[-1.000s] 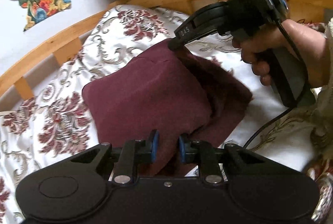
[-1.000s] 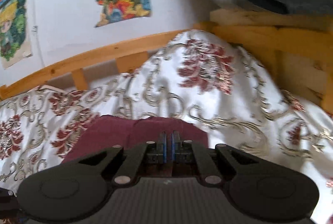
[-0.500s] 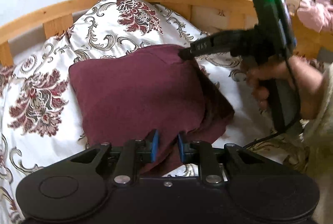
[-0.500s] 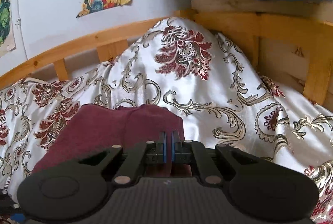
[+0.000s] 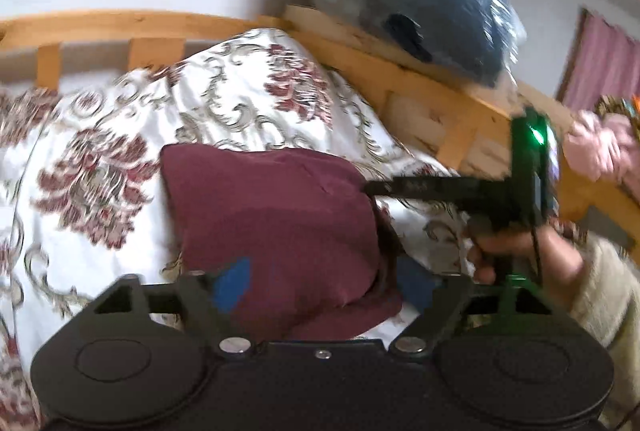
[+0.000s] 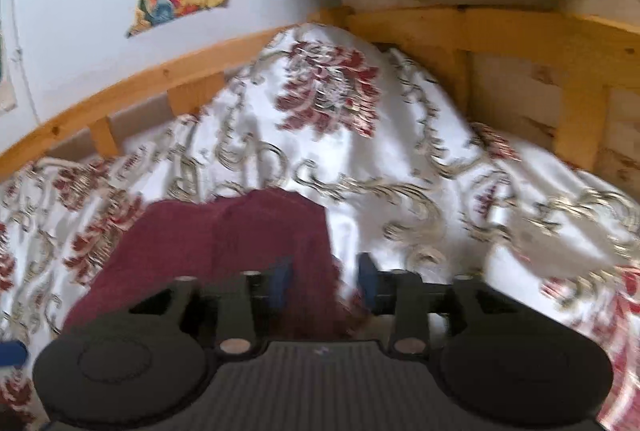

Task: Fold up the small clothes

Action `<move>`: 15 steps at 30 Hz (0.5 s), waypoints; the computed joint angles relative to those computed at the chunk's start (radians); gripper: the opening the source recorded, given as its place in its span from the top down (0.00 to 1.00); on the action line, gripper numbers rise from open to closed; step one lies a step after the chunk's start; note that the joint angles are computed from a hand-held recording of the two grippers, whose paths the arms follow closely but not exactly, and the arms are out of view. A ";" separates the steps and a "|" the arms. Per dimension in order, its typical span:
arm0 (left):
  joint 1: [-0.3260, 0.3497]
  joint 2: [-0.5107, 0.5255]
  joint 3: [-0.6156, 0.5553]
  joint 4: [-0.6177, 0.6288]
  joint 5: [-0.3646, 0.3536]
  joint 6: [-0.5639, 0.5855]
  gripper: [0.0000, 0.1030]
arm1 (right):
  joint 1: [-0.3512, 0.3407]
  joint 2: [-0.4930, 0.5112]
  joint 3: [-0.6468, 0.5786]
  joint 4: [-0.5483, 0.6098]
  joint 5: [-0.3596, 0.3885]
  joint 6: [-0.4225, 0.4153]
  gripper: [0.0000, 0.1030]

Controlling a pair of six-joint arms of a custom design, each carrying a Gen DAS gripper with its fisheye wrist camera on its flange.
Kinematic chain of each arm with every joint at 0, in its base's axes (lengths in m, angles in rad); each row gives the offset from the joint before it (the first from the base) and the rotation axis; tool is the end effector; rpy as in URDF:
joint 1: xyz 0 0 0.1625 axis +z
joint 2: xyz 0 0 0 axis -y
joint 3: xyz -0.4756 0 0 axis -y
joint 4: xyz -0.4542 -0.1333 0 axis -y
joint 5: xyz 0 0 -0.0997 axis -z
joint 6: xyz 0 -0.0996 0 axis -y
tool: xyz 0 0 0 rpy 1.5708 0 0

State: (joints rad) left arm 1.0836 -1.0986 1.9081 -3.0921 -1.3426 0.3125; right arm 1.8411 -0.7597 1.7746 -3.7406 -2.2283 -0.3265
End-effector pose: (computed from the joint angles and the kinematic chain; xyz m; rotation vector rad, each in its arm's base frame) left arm -0.1753 -0.6637 0.2489 0.9772 2.6179 -1.0617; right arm 0.2559 -0.6523 0.1636 0.1730 -2.1658 1.3610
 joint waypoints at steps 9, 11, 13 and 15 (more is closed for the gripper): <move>0.004 0.017 -0.015 -0.028 0.117 -0.193 0.03 | 0.034 -0.059 0.153 -0.039 0.001 0.059 0.19; 0.007 0.017 -0.024 0.000 0.151 -0.250 0.03 | 0.040 -0.063 0.166 -0.011 0.023 0.059 0.19; 0.013 0.015 -0.032 0.033 0.174 -0.299 0.03 | 0.045 -0.058 0.163 0.030 0.044 0.044 0.21; 0.016 0.014 -0.041 0.071 0.201 -0.338 0.03 | 0.052 -0.041 0.147 0.073 0.022 0.030 0.33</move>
State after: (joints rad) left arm 1.0992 -1.0849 1.8669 -3.0208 -1.1413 -0.0251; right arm 1.8932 -0.8007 1.9218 -3.6675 -2.2061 -0.2963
